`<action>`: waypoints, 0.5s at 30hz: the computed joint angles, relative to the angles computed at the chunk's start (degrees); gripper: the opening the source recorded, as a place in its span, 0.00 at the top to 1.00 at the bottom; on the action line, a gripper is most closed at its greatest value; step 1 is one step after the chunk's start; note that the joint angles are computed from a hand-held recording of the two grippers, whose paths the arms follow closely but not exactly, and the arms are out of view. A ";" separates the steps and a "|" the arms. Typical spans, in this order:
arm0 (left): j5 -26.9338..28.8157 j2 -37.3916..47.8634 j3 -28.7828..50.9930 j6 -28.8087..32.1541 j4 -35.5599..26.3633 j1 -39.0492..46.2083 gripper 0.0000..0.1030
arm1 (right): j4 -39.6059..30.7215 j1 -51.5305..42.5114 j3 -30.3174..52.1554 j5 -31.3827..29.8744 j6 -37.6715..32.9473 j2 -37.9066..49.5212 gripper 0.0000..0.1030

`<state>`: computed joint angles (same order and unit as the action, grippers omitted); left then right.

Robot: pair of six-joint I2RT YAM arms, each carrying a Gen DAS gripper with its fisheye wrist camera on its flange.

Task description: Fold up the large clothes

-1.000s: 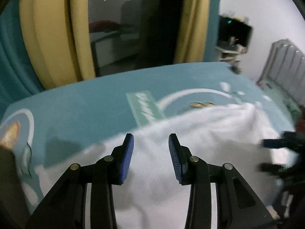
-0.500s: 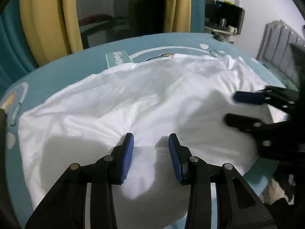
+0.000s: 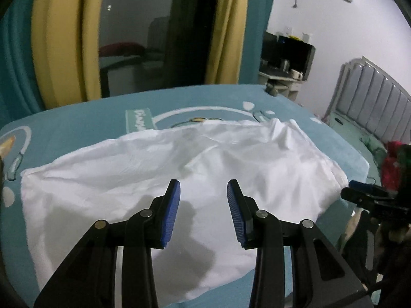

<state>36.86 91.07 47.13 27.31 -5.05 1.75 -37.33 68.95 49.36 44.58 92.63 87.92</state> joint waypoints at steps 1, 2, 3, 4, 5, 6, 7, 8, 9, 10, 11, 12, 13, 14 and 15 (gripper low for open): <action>-1.57 0.64 -0.01 -0.60 0.60 -0.83 0.61 | 1.93 -0.58 -1.58 -0.76 0.42 -0.64 0.20; -2.13 1.15 0.19 -0.81 0.59 -1.02 0.61 | 4.46 -1.52 -3.09 -1.45 -0.19 -1.16 0.20; -2.61 2.23 0.75 -1.37 0.49 -1.43 0.61 | 6.31 -2.10 -3.81 -1.33 -1.06 -1.25 0.20; -3.05 3.21 1.20 -1.93 0.57 -1.69 0.61 | 7.72 -2.54 -4.29 -0.67 -2.16 -1.27 0.17; -3.87 3.99 1.49 -2.52 0.90 -2.00 0.61 | 9.91 -3.60 -4.67 -0.95 -4.12 -1.16 0.14; -4.40 4.80 1.81 -3.02 1.34 -2.30 0.61 | 12.04 -4.71 -4.83 -1.18 -5.98 -0.91 0.13; -4.61 5.58 2.22 -3.22 1.50 -2.38 0.61 | 14.13 -5.75 -4.95 -1.51 -7.59 -0.63 0.11; -5.34 6.57 2.97 -3.13 1.34 -2.48 0.61 | 15.75 -6.51 -4.95 -1.76 -8.61 -0.32 0.08; -6.22 6.95 3.22 -3.19 1.51 -2.67 0.61 | 17.76 -7.01 -5.36 -1.94 -9.34 -0.08 0.06; -7.28 7.64 3.68 -3.63 2.05 -2.77 0.61 | 19.95 -7.70 -5.36 -2.19 -10.39 0.40 0.03; -7.52 8.04 4.05 -4.10 2.23 -2.73 0.61 | 22.99 -8.59 -5.54 -2.82 -12.04 0.78 0.01; -7.53 8.71 4.90 -4.88 1.97 -2.60 0.61 | 24.69 -8.87 -5.60 -3.18 -12.79 0.91 0.00; -7.27 9.17 5.54 -5.45 1.68 -2.54 0.61 | 27.21 -9.44 -5.75 -3.82 -14.10 1.29 0.00; -6.83 9.52 6.05 -5.91 1.42 -2.57 0.61 | 30.83 -10.53 -6.30 -5.26 -16.23 1.51 0.00; -6.07 9.81 6.50 -5.97 0.95 -2.73 0.61 | 33.21 -11.10 -6.52 -6.23 -17.64 1.86 0.00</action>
